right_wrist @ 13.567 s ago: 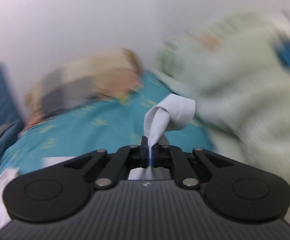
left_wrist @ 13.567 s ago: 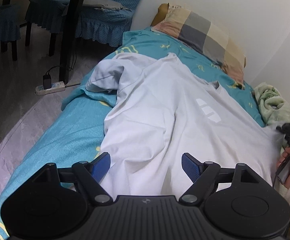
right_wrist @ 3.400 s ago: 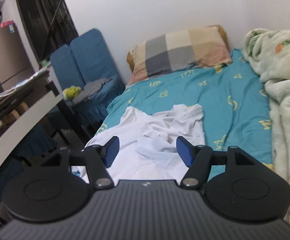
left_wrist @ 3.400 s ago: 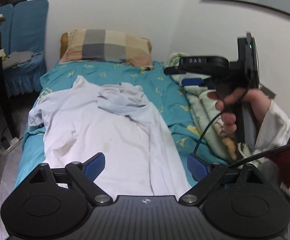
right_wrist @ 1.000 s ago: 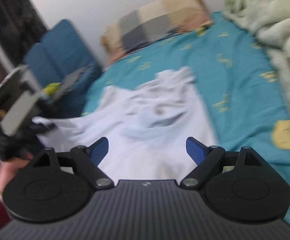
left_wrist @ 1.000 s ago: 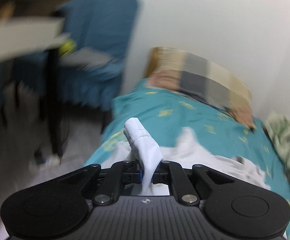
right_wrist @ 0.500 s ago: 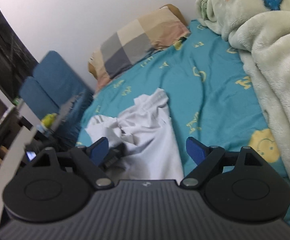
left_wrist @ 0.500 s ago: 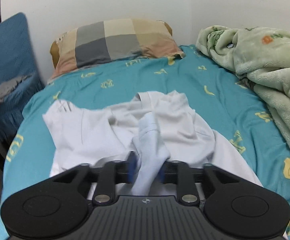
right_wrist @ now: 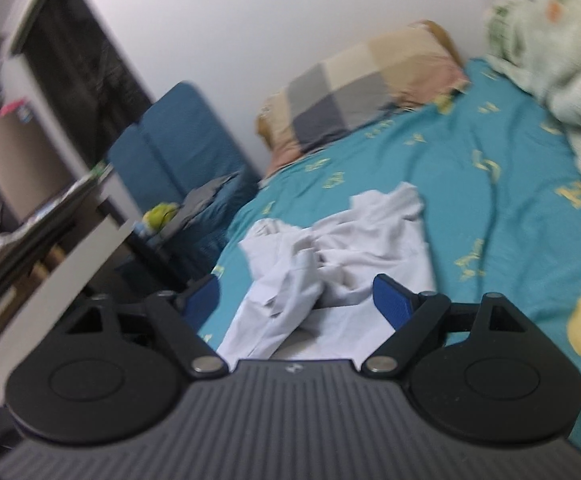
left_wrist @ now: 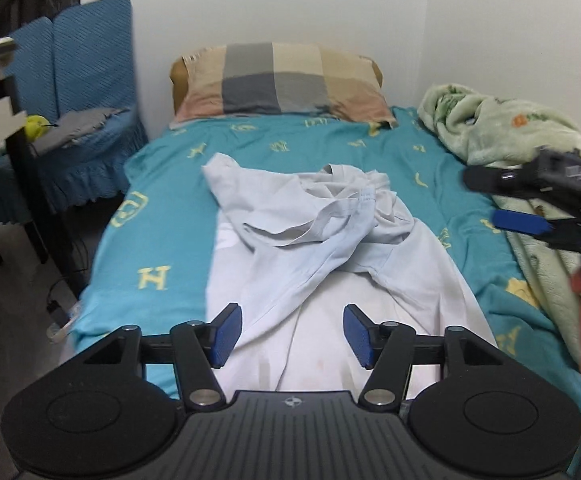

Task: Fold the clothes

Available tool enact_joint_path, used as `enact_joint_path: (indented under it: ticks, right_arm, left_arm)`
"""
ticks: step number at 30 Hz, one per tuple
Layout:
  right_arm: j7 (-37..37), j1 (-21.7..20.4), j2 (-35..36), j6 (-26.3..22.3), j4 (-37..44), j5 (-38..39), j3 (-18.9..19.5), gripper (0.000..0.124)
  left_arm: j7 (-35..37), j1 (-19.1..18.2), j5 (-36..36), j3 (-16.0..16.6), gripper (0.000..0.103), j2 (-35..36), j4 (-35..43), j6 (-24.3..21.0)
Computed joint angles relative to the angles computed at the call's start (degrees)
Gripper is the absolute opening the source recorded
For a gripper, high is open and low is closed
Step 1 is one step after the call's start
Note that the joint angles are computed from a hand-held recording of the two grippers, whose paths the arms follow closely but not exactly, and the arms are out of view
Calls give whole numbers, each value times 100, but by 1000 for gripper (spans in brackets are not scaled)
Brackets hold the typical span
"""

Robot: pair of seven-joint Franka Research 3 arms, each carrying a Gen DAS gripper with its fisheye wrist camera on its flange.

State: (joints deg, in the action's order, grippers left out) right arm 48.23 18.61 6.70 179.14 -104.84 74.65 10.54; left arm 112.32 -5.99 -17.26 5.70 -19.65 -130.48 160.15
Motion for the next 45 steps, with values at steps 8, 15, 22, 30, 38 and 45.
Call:
enact_joint_path:
  ticks: [8, 15, 22, 30, 38, 45]
  right_arm:
    - [1447, 560, 415, -92, 285, -2467, -338, 65]
    - [3998, 1706, 1927, -874, 2232, -5641, -1830, 58]
    - [5302, 1805, 3697, -2364, 4645, -6759, -2277, 58]
    - [6113, 1721, 4409, -3262, 5711, -7725, -2329, 3]
    - [7332, 1410, 3908, -2276, 5146, -8314, -2432, 3]
    - [8255, 712, 4529, -2833, 6064, -8328, -2279, 3]
  left_arm:
    - [804, -349, -785, 603, 60, -400, -224, -83]
    - [2047, -762, -2193, 1332, 60, -479, -215, -439]
    - [2471, -399, -2940, 1322, 60, -234, -67, -717]
    - [2522, 240, -3203, 916, 60, -112, -19, -968]
    - [2549, 523, -3344, 587, 60, -114, -47, -928]
    - [2687, 477, -3273, 487, 60, -103, -122, -832]
